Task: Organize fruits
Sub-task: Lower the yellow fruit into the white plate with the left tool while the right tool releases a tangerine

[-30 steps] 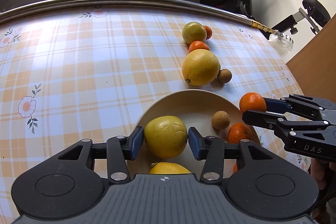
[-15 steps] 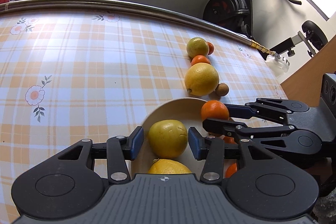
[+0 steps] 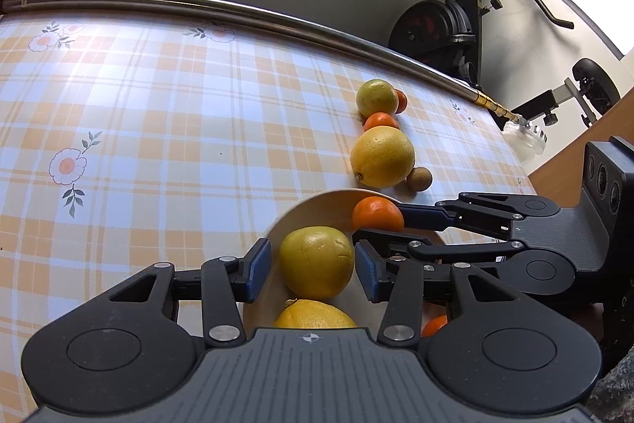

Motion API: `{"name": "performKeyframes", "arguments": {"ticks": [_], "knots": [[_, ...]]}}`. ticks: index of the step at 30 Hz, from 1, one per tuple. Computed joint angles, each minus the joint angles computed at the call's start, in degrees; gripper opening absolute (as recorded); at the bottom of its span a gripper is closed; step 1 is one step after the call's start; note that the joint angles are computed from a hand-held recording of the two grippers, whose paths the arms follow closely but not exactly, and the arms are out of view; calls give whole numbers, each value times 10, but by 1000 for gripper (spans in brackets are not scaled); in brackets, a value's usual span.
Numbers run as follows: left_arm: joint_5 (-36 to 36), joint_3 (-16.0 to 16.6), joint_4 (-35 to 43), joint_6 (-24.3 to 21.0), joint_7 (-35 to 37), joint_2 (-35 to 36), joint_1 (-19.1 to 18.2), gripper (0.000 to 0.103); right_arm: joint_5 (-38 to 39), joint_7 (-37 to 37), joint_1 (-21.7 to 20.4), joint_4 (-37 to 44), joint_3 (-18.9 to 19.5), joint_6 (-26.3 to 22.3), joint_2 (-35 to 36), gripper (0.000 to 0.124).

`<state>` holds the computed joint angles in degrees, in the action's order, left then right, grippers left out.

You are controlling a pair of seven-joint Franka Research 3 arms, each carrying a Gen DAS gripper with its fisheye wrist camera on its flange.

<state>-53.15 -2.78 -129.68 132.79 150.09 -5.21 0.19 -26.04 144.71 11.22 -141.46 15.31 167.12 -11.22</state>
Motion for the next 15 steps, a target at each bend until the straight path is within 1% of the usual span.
{"name": "performKeyframes", "arguments": {"ticks": [7, 11, 15], "knots": [[2, 0, -6, 4, -2, -4, -1, 49, -1, -2, 2, -3, 0, 2, -2, 40], [1, 1, -5, 4, -4, -2, -1, 49, -20, 17, -9, -5, 11, 0, -9, 40], [0, -1, -10, 13, -3, -7, -3, 49, -51, 50, -26, -16, 28, 4, -27, 40]]}}
